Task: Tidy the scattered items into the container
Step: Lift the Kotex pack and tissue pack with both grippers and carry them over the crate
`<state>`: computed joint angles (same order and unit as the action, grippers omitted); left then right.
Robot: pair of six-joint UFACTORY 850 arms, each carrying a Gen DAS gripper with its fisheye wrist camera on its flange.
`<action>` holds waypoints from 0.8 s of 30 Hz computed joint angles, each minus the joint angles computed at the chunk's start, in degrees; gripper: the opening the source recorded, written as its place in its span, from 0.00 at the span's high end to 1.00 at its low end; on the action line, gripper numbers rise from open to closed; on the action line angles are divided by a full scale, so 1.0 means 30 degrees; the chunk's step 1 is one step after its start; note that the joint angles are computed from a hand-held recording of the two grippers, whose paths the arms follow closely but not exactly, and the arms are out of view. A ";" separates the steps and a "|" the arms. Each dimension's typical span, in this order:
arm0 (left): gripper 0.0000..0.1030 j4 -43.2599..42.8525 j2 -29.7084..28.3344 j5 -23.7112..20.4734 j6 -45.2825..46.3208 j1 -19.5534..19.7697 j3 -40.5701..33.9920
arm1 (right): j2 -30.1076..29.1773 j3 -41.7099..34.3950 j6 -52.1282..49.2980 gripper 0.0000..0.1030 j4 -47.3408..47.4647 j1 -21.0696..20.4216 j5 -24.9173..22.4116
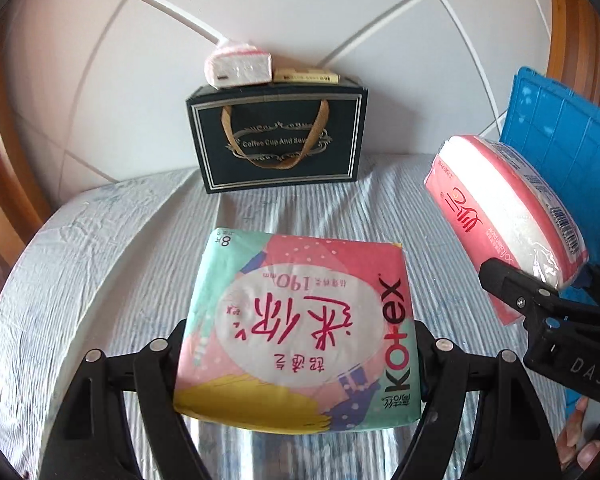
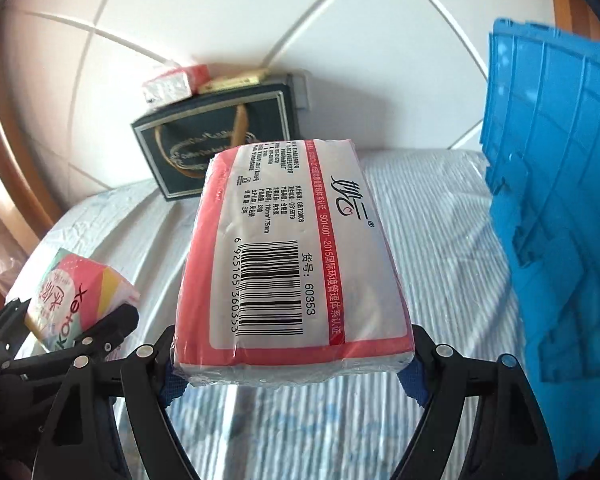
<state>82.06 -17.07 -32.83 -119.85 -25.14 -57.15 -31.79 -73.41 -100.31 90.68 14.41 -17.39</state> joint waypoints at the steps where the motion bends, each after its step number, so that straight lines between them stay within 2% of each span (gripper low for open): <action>1: 0.25 0.0094 0.0798 -0.0445 -0.0247 -0.0374 0.0535 | 0.0991 0.0938 -0.1212 0.20 0.1114 0.0060 -0.0011; 4: 0.25 0.0361 0.2838 -0.1593 -0.0604 -0.1511 0.1661 | 0.4086 0.3621 -0.4144 0.20 0.3953 0.0137 0.0003; 7: 0.25 0.0381 0.4373 -0.2398 -0.0565 -0.2727 0.2113 | 0.7067 0.5683 -0.5297 0.20 0.5180 0.0053 0.0307; 13: 0.25 0.0842 0.5318 -0.4320 -0.0669 -0.5453 0.1259 | 1.1647 0.7786 -0.5730 0.20 0.5092 -0.1488 0.0741; 16: 0.25 0.1000 0.4600 -0.5097 -0.0380 -0.6723 -0.0131 | 1.3077 0.8193 -0.5218 0.19 0.4272 -0.3124 0.0121; 19: 0.25 0.1083 0.3034 -0.5706 0.0271 -0.7784 -0.2335 | 1.3630 0.8064 -0.5210 0.19 0.3726 -0.5194 -0.0777; 24: 0.25 0.1086 -0.0883 -0.6975 0.1754 -0.9470 -0.7716 | 1.2479 0.6411 -0.4465 0.19 0.1470 -0.9423 -0.3546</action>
<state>85.32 -19.72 -53.76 -114.59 -53.55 -80.29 5.65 -54.17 -113.70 95.09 -13.86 -28.03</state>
